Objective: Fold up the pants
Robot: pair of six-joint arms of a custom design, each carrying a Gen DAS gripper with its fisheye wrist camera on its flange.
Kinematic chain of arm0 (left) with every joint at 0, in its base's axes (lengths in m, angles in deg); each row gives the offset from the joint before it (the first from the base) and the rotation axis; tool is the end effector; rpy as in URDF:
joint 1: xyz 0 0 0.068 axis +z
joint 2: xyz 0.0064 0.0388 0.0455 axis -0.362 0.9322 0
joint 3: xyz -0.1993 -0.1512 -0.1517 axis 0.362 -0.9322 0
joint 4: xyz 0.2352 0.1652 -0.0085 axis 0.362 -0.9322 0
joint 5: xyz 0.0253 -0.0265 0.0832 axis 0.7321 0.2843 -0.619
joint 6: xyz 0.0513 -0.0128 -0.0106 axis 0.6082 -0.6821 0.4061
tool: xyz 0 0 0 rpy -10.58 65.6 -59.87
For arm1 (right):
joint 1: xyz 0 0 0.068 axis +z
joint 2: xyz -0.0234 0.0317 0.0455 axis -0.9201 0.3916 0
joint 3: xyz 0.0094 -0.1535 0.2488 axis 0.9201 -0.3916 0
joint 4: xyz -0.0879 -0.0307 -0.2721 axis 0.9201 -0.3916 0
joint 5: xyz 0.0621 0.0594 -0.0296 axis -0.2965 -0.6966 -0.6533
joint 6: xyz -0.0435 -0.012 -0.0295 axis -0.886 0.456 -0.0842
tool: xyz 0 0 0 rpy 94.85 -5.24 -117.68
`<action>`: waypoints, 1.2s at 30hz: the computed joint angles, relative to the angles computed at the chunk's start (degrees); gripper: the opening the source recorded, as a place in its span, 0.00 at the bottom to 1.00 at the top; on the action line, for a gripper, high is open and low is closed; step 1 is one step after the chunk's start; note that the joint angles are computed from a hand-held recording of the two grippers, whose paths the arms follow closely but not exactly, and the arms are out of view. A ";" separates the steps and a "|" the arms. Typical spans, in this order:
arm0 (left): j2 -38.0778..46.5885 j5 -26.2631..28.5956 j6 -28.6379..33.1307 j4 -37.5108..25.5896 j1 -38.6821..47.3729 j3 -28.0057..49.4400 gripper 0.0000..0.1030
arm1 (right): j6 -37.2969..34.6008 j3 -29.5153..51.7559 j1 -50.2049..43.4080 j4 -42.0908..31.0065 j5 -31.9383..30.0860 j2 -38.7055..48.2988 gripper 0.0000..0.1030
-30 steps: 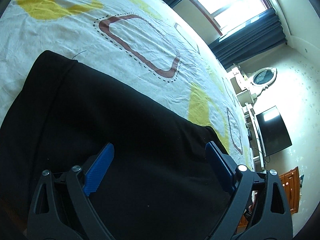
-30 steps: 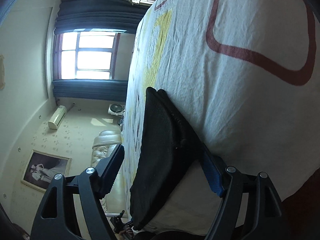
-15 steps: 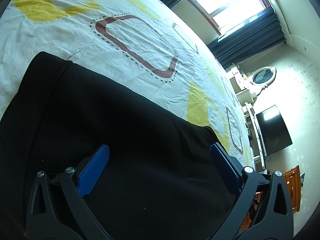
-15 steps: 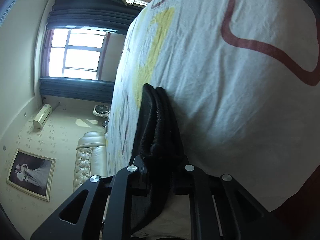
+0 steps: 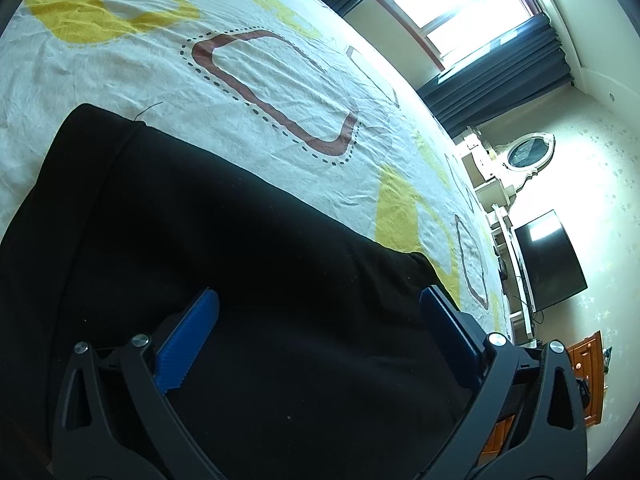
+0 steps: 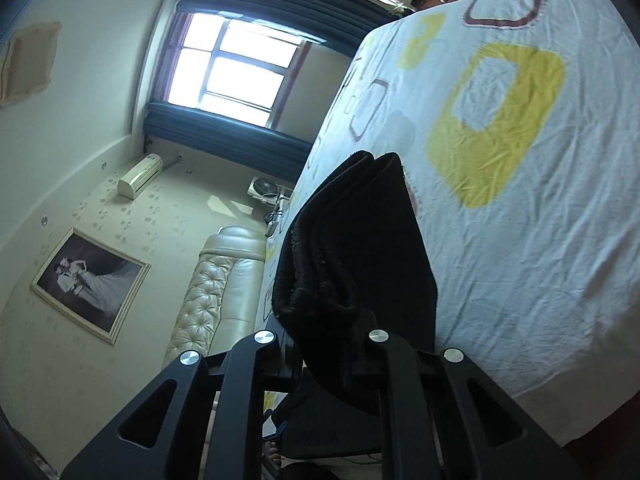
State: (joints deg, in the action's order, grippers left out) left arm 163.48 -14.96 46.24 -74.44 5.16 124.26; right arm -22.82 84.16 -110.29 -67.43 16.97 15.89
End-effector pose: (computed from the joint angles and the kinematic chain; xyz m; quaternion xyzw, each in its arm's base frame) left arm 0.4277 0.1846 0.0564 -0.1628 0.8895 -0.3168 0.2861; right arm 0.1999 -0.1436 0.1656 0.2667 0.7596 0.4543 0.3814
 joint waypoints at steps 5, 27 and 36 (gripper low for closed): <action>0.02 -0.02 -0.06 -0.02 0.01 0.06 0.98 | 11.35 -1.44 13.61 6.60 6.45 -8.10 0.13; 0.27 -0.95 -0.79 0.93 0.03 -0.02 0.98 | 18.73 4.56 65.09 20.98 46.22 16.90 0.13; 0.24 -1.01 -0.79 0.97 0.07 -0.10 0.98 | 13.89 12.78 75.53 12.97 58.86 27.77 0.13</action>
State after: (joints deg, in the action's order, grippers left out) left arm 163.71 -15.97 45.45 -73.47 5.23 124.16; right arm -8.93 96.94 -34.76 -54.46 75.82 43.66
